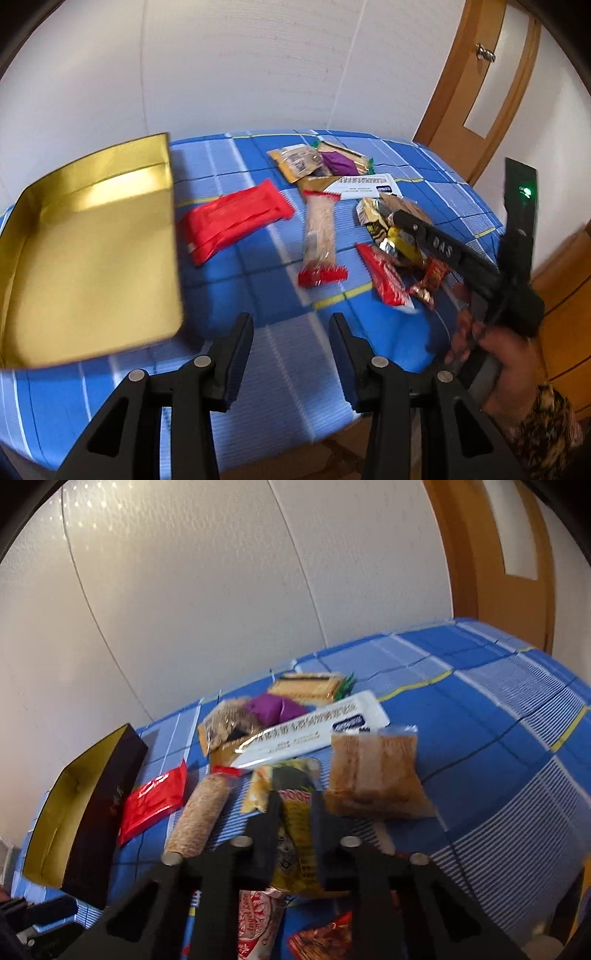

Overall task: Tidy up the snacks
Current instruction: 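Grasp the tan granola bar with the left tool while the right tool grasps the yellow bag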

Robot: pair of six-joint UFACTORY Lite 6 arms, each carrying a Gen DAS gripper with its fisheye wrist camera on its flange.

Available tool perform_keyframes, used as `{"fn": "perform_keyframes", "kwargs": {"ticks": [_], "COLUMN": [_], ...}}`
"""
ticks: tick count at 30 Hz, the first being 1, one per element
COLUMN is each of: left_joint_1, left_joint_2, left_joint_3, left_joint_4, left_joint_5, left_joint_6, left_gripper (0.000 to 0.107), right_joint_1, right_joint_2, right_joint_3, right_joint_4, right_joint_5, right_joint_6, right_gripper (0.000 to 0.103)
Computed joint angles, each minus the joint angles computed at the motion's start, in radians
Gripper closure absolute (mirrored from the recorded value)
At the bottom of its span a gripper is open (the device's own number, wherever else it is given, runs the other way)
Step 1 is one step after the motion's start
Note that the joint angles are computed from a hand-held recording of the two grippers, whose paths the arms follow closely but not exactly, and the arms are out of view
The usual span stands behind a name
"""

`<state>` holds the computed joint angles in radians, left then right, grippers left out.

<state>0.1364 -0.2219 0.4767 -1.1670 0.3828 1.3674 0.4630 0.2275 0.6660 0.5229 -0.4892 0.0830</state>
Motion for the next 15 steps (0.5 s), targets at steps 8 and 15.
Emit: {"fn": "perform_keyframes", "kwargs": {"ticks": [8, 15], "left_joint_1": [-0.174, -0.176], "left_joint_2": [0.273, 0.377], "left_joint_3": [0.229, 0.318], "left_joint_4": [0.095, 0.152], "left_joint_5": [-0.126, -0.126], "left_joint_6": [-0.165, -0.230], "left_gripper": [0.064, 0.064], "right_joint_1": [-0.017, -0.074], "right_joint_2": [0.056, 0.119], "right_joint_3": [0.054, 0.104], "right_joint_4": [-0.067, -0.228], "right_joint_5": [0.070, 0.096], "right_joint_6": [0.026, 0.164], "right_gripper": [0.053, 0.064]}}
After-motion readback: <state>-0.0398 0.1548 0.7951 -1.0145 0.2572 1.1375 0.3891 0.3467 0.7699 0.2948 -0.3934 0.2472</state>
